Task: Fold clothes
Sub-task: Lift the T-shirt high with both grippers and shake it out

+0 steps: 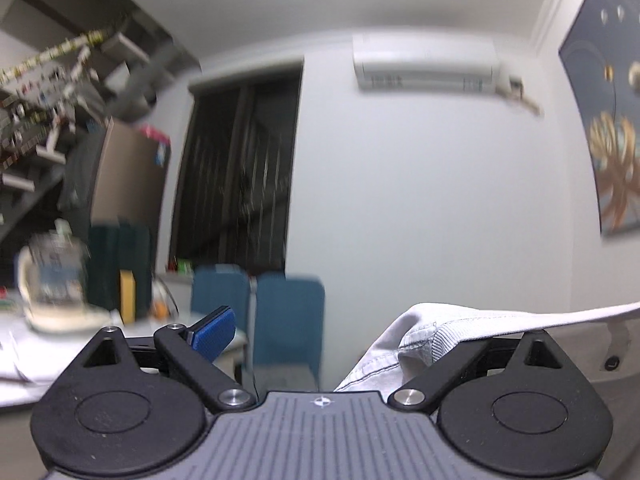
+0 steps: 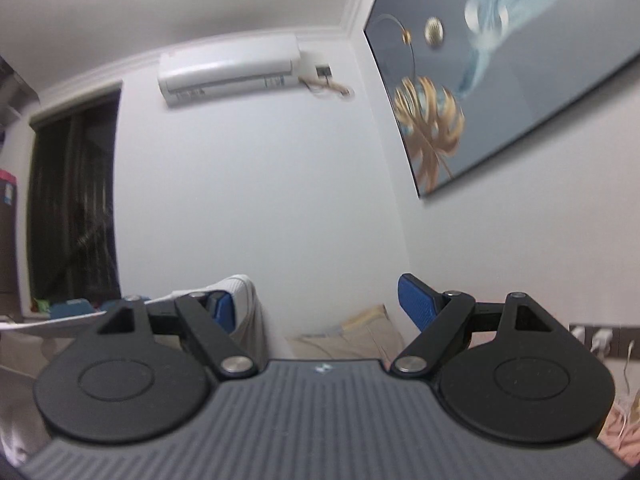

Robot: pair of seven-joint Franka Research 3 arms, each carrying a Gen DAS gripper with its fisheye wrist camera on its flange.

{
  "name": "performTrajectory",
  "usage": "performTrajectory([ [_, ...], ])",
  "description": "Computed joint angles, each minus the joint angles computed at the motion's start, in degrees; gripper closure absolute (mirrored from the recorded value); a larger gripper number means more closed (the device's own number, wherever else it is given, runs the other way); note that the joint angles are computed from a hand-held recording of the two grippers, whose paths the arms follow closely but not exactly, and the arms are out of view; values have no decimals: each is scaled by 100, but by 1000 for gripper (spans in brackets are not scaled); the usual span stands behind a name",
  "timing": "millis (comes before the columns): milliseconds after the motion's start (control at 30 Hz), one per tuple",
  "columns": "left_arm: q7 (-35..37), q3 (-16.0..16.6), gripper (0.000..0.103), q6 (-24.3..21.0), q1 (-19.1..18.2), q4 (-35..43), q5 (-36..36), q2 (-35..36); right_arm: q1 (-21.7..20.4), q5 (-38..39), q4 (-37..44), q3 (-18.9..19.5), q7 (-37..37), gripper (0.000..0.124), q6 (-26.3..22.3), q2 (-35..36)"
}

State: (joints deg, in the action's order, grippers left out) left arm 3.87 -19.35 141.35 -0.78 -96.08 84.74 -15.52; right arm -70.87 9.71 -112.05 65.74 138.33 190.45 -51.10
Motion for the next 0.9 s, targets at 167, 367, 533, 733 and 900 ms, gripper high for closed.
performTrajectory([
  [167, 600, -116, 7, -47, 28, 254, -353, -623, 1029, -55, -116, -945, -308, 41, -153, 92],
  [367, 1165, -345, 7, -131, 157, 421, -1044, -1303, 1826, -58, -238, -1779, -601, 40, -329, -126],
  [533, 1450, -448, 7, -129, 273, 558, -1662, -1470, 2248, -143, -264, -2138, -831, 40, -594, -181],
  [733, 1403, -564, 7, 318, 723, 273, -1941, -1118, 2261, -317, -270, -1865, -792, 40, -827, 222],
  [900, 1329, -565, 8, 522, 775, 284, -1795, -24, 1653, -744, 29, -936, -668, 40, -993, 1095],
])
